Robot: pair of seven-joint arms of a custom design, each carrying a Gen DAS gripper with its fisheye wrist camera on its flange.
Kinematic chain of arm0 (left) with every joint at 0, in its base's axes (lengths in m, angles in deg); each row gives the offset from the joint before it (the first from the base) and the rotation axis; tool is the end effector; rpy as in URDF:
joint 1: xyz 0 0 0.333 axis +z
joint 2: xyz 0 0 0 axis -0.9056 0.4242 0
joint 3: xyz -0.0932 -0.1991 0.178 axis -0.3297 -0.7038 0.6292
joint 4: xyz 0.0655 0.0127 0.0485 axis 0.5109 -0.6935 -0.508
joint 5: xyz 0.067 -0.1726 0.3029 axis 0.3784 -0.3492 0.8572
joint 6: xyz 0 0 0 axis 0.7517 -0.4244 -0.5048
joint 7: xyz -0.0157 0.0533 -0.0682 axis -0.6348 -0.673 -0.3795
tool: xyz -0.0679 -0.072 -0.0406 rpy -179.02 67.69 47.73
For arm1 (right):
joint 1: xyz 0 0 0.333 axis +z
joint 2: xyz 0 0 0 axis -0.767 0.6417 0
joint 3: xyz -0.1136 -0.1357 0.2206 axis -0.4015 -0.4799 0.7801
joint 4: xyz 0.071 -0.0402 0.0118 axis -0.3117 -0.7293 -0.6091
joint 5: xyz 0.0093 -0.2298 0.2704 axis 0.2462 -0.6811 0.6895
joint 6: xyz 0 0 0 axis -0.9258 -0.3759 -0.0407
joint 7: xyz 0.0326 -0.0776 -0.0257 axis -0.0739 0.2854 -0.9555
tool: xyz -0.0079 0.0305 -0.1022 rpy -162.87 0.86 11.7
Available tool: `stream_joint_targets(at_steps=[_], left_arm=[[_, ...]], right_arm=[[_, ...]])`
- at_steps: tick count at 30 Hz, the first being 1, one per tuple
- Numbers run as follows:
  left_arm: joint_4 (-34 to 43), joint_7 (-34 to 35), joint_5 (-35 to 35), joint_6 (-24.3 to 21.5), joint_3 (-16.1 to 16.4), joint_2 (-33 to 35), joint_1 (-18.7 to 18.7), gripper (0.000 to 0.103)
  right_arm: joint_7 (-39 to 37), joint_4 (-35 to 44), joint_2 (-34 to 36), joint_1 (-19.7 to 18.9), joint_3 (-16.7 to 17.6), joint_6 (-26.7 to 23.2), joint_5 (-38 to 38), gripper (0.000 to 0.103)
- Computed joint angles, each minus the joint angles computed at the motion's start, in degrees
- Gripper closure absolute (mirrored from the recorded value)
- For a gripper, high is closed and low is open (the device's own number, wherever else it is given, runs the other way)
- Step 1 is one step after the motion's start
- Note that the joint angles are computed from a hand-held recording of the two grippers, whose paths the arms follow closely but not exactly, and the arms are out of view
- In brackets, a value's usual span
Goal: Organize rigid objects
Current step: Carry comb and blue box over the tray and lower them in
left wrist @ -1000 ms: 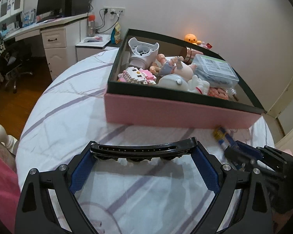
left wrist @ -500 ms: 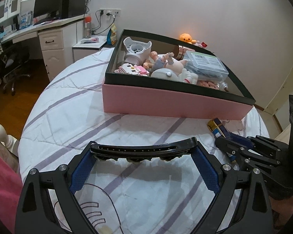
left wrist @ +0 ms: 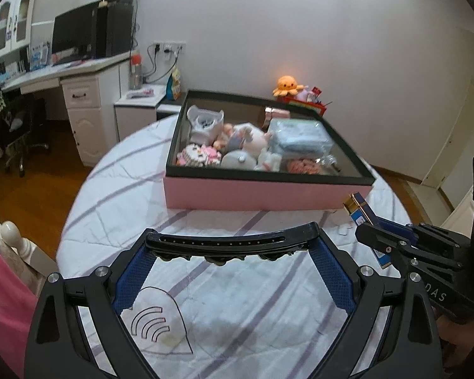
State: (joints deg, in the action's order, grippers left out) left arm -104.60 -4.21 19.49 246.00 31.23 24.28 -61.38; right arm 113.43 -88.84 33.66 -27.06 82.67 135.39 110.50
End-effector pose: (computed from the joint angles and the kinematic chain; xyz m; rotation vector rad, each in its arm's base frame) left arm 0.3941 -0.0958 0.4576 -1.9463 1.4746 -0.8774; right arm 0.4709 0.2072 0.4546 -2.0483 1.0686 -0.3075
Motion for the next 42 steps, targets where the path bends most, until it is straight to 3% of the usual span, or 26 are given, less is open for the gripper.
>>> stream_joint_targets(at_steps=[9,20,28,34,38,42], left_arm=[[-2.23,1.63,-0.40,-1.70,0.76,-9.85,-1.41,0.007],[3.23,4.20,0.18,0.70,0.45,-7.06,1.93,0.007],[11.74,2.61,3.43,3.46,-2.34,1.22,7.86,0.007],[23.07,-2.99,11.14,3.86,-6.78,10.45,15.15,0.007],[31.38,-0.63,10.32,0.98,-3.78,19.73,11.38,0.007],[38.49,9.65,-0.20,-2.87,-0.88,29.08,6.18,0.007]], right_arm=[[-6.46,-0.67,-6.26,2.33,-1.42,2.60,9.07,0.083],[-6.15,4.03,-4.50,2.12,-1.27,4.85,7.29,0.082],[-1.42,12.47,2.29,0.19,-0.96,2.74,2.25,0.082],[9.49,24.32,11.03,-2.39,-0.67,0.72,-9.00,0.082],[20.33,34.25,19.38,-2.95,-1.98,-3.15,-19.31,0.082],[30.57,46.02,29.26,-3.20,-3.81,-9.96,-27.73,0.082]])
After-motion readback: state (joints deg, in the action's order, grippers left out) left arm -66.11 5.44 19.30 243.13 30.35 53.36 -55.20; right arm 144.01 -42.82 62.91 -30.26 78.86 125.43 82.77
